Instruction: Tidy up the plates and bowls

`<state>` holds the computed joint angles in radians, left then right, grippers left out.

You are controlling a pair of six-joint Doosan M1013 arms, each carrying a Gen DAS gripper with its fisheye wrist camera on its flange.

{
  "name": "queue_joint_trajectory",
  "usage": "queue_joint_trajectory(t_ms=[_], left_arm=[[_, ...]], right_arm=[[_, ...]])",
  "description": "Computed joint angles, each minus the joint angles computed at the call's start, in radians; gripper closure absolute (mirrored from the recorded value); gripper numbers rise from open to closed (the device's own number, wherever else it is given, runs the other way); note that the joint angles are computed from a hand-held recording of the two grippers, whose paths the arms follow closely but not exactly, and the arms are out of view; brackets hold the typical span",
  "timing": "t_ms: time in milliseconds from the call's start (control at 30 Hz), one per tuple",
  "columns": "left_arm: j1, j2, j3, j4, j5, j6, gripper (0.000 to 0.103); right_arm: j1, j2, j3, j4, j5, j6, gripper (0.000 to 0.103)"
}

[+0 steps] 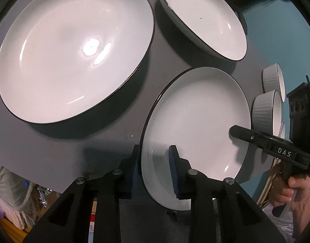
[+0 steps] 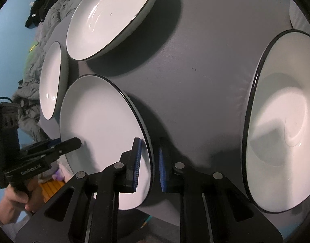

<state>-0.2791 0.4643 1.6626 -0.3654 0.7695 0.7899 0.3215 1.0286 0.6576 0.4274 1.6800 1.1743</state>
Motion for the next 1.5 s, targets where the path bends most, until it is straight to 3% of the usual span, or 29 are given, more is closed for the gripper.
queue_joint_trajectory(t_ms=[233, 367, 567, 1067, 1500], left_arm=[[0.004, -0.003, 0.003, 0.002, 0.012, 0.028, 0.081], [0.015, -0.01, 0.022, -0.038, -0.005, 0.047, 0.089], [0.026, -0.014, 0.039, -0.103, -0.017, 0.096, 0.088], [0.027, -0.031, 0.045, -0.087, -0.02, 0.051, 0.088], [0.038, -0.046, 0.005, -0.03, 0.016, 0.04, 0.088]], right_arm=[[0.018, 0.018, -0.034, -0.005, 0.031, 0.049, 0.089], [0.026, 0.002, -0.011, -0.034, 0.007, 0.03, 0.089], [0.025, 0.015, -0.032, -0.014, 0.031, 0.066, 0.089], [0.02, 0.012, -0.03, 0.02, 0.04, 0.082, 0.091], [0.013, 0.036, -0.112, 0.042, 0.077, 0.082, 0.092]])
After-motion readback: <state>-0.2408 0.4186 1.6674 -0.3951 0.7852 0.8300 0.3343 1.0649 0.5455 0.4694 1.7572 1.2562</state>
